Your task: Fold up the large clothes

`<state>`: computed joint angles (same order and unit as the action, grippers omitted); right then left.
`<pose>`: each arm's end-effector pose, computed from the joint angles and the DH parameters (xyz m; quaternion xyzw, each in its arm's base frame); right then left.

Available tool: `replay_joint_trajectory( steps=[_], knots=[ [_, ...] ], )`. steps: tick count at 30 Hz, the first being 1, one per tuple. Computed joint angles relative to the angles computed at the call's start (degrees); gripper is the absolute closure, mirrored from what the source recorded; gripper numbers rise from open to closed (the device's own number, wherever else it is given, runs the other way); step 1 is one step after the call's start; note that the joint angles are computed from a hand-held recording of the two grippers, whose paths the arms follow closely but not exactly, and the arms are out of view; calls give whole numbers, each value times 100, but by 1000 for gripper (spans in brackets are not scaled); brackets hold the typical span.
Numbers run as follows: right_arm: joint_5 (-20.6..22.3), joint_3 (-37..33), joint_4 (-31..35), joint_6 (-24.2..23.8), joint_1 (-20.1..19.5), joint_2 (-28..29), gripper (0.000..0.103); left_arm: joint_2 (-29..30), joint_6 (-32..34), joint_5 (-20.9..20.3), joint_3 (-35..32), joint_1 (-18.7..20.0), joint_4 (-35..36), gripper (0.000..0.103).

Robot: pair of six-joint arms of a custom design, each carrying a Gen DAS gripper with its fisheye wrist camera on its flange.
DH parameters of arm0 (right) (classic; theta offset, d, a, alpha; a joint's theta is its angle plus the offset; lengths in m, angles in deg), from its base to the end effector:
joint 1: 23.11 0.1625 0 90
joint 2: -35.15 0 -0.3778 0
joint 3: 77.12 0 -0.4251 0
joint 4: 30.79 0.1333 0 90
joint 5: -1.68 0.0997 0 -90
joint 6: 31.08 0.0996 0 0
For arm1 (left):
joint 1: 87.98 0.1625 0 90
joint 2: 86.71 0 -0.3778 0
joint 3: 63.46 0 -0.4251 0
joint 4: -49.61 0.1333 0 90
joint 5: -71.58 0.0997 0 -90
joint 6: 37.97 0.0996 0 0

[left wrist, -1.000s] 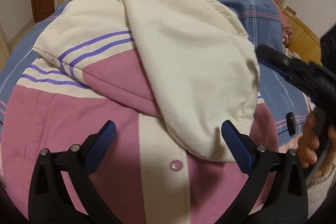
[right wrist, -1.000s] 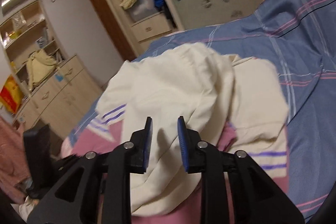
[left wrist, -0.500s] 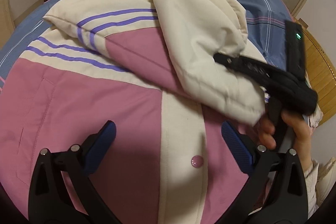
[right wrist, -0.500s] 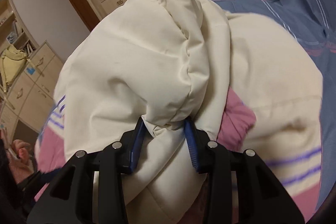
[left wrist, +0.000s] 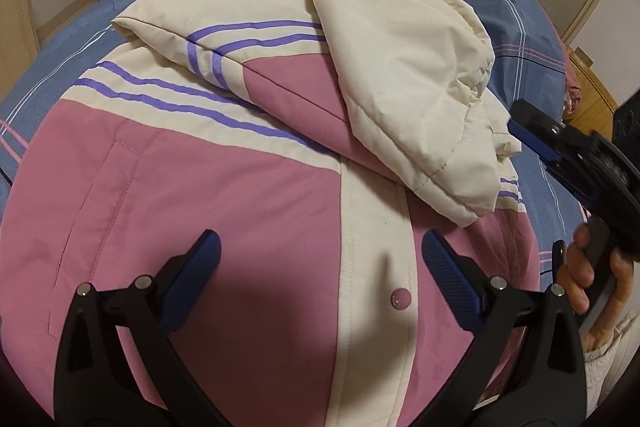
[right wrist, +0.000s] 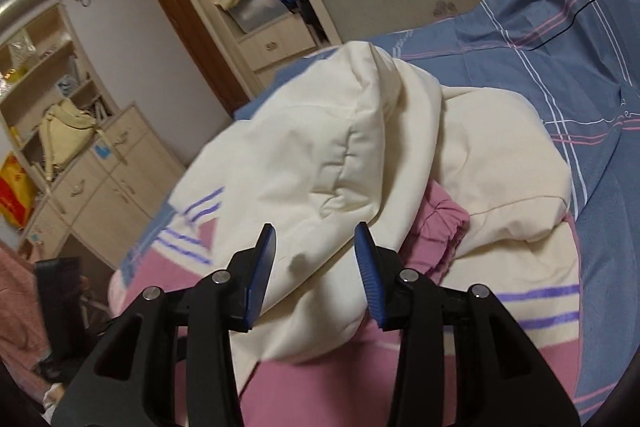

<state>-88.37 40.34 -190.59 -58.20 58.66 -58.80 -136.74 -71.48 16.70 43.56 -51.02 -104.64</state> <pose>0.0596 -0.5185 0.3731 0.1507 -0.9071 0.3744 0.1197 -0.3516 -0.5031 0.0273 0.1426 0.9409 -0.2504 0.1778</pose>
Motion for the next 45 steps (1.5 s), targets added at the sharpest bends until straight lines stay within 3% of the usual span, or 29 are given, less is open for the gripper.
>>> replay_joint_trajectory(
  steps=[5,10,13,17,22,26,32,35,37,40,42,43,45],
  knots=[
    [-340,15,161,-120,111,232,61,7,-52,19,23,-15,18,2],
    [-921,-112,-277,-165,169,900,61,-15,-91,33,37,33,65,2],
    [-829,-247,-299,-41,78,1121,61,-12,-114,21,26,46,83,2],
    [-534,-182,-92,-3,41,828,59,-47,-111,39,52,35,90,2],
    [147,229,207,20,-214,-44,57,-71,-178,26,115,60,25,2],
    [322,381,447,35,-389,-436,56,-34,-171,99,83,41,87,2],
    [12,352,405,111,-359,-291,56,46,-148,163,-4,38,225,2],
    [-527,155,418,167,-263,129,55,108,-117,190,-68,55,343,2],
    [-369,31,513,371,-412,310,52,128,-109,205,-89,57,387,2],
    [93,68,700,448,-555,101,44,19,-122,145,-8,35,321,2],
    [5,205,638,433,-517,-112,24,-145,-228,145,118,16,251,2],
    [-147,311,489,410,-466,-227,22,-236,-258,202,201,-8,201,2],
    [-63,458,456,236,-456,-480,22,-375,-341,369,321,-58,195,2]
  ],
)
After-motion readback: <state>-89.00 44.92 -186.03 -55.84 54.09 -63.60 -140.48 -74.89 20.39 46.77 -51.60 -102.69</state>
